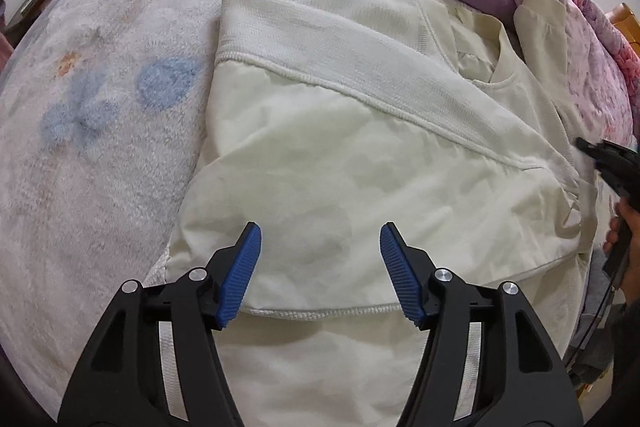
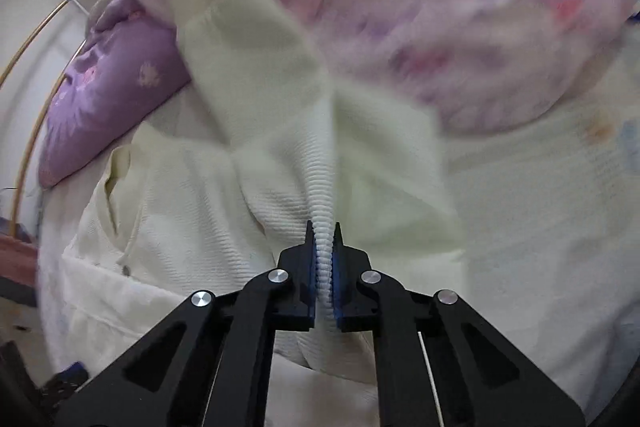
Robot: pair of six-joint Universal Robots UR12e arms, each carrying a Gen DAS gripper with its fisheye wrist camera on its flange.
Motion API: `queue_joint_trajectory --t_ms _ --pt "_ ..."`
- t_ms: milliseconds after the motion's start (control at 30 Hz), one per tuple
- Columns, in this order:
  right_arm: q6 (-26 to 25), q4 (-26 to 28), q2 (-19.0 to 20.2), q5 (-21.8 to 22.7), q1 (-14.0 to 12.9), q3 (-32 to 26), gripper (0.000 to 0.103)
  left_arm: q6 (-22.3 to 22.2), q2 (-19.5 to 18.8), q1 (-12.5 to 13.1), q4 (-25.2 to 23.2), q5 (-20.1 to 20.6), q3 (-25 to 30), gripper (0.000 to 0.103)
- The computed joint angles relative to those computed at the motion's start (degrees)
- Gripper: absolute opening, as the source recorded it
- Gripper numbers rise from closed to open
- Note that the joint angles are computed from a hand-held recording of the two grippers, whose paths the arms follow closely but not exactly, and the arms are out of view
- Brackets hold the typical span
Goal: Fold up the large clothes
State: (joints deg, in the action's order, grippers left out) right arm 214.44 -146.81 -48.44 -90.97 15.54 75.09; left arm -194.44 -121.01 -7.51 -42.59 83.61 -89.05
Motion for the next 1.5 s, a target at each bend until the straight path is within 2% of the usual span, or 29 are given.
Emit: queue_joint_trajectory --t_ms 67,133,200,267,300,333,400,467,500,567,600,633,667,733,767,800,833,867,900,933,967,1033,1067,1167,1233,1267,1400,1467,1500 --pt "1.3 -3.1 -2.1 -2.6 -0.1 2.7 0.004 -0.6 0.0 0.0 -0.9 0.3 0.1 0.063" --pt "2.4 -8.5 -4.8 -2.9 -0.8 6.4 0.004 -0.3 0.1 -0.2 -1.4 0.7 0.0 0.063" --pt "0.3 -13.8 -7.6 -2.8 -0.8 9.7 0.004 -0.4 0.2 -0.4 -2.3 1.5 0.1 0.063" --pt "-2.2 -16.4 -9.4 2.7 -1.1 11.5 0.004 -0.7 0.4 -0.4 -2.8 1.2 0.0 0.063" --pt "-3.1 -16.6 -9.8 3.9 -0.8 11.8 0.004 -1.2 0.5 -0.6 -3.1 1.2 0.1 0.063" --pt "-5.9 -15.4 -10.6 6.8 -0.1 12.1 0.004 -1.3 0.6 -0.6 -3.2 0.9 0.0 0.063" --pt "-7.7 -12.1 -11.1 9.8 1.2 12.3 0.005 -1.8 0.8 -1.0 -3.4 0.9 0.2 0.063" --pt "-8.8 -7.5 -10.9 14.8 1.9 12.1 0.005 -1.9 0.8 -1.3 -3.6 0.7 0.5 0.066" --pt "-9.6 -3.6 -10.3 16.2 2.7 11.8 0.008 -2.1 0.8 -1.4 -3.5 0.2 0.8 0.067" --pt "-9.3 0.8 -9.1 17.3 3.6 11.7 0.011 -1.4 0.5 -1.8 -3.1 -1.5 1.8 0.067" --pt "-8.5 4.0 -8.4 16.3 4.1 11.4 0.012 -0.6 0.1 -2.3 -3.3 -1.8 2.9 0.067" --pt "-6.3 4.9 -8.1 15.5 4.3 11.7 0.012 0.0 -0.2 -2.6 -3.0 -2.1 3.7 0.068" --pt "-4.1 3.4 -8.1 16.3 4.0 12.5 0.013 0.5 -0.6 -3.1 -2.7 -2.5 4.7 0.068" --pt "-0.2 -2.8 -9.3 16.7 3.7 15.2 0.013 2.8 -2.1 -4.2 -2.2 -3.2 7.9 0.074" --pt "1.2 -6.1 -10.0 16.4 3.7 16.5 0.018 3.8 -3.0 -4.8 -1.8 -3.4 9.5 0.074" --pt "2.9 -10.1 -11.0 15.0 3.6 18.1 0.029 4.6 -3.8 -5.3 -1.8 -4.0 11.0 0.074" --pt "4.9 -13.6 -12.0 12.2 3.6 19.5 0.038 5.3 -4.8 -5.8 -2.5 -4.4 12.9 0.074" --pt "6.8 -16.4 -13.0 9.0 3.6 21.0 0.059 5.8 -5.9 -6.4 -3.5 -4.5 15.1 0.074" --pt "8.8 -19.5 -13.7 5.4 3.4 22.3 0.062 6.3 -7.1 -6.9 -4.7 -4.6 17.3 0.075" --pt "10.0 -20.1 -13.9 4.1 3.1 22.9 0.062 6.5 -8.4 -7.4 -5.8 -4.8 19.4 0.075" --pt "10.7 -18.4 -13.7 5.0 2.4 22.7 0.059 6.6 -9.4 -7.8 -6.9 -5.1 21.3 0.075" --pt "11.4 -14.6 -12.4 5.9 1.4 22.1 0.046 7.9 -12.1 -8.8 -9.1 -6.4 25.7 0.075" --pt "11.3 -11.9 -11.7 5.2 1.2 21.6 0.033 8.7 -13.4 -9.3 -10.2 -6.5 27.7 0.075" --pt "14.5 -10.4 -10.9 3.8 0.4 22.6 0.024 10.5 -17.2 -10.8 -13.7 -5.2 33.8 0.075" --pt "17.9 -12.3 -11.7 2.0 -0.2 25.1 0.023 12.6 -19.9 -11.9 -15.9 -4.4 38.1 0.075" --pt "19.2 -14.7 -12.0 3.0 -0.7 26.6 0.023 13.7 -20.8 -12.4 -16.1 -3.9 39.5 0.075" --pt "17.8 -15.8 -11.8 2.6 -0.4 26.9 0.024 18.0 -25.6 -14.8 -18.3 -3.6 46.9 0.075" --pt "17.5 -17.3 -11.7 2.3 -0.3 27.5 0.024 19.1 -28.1 -16.0 -20.3 -1.5 50.5 0.075" --pt "17.6 -17.7 -11.6 2.2 -0.2 27.5 0.024 20.3 -29.7 -16.8 -21.9 0.9 52.9 0.075"
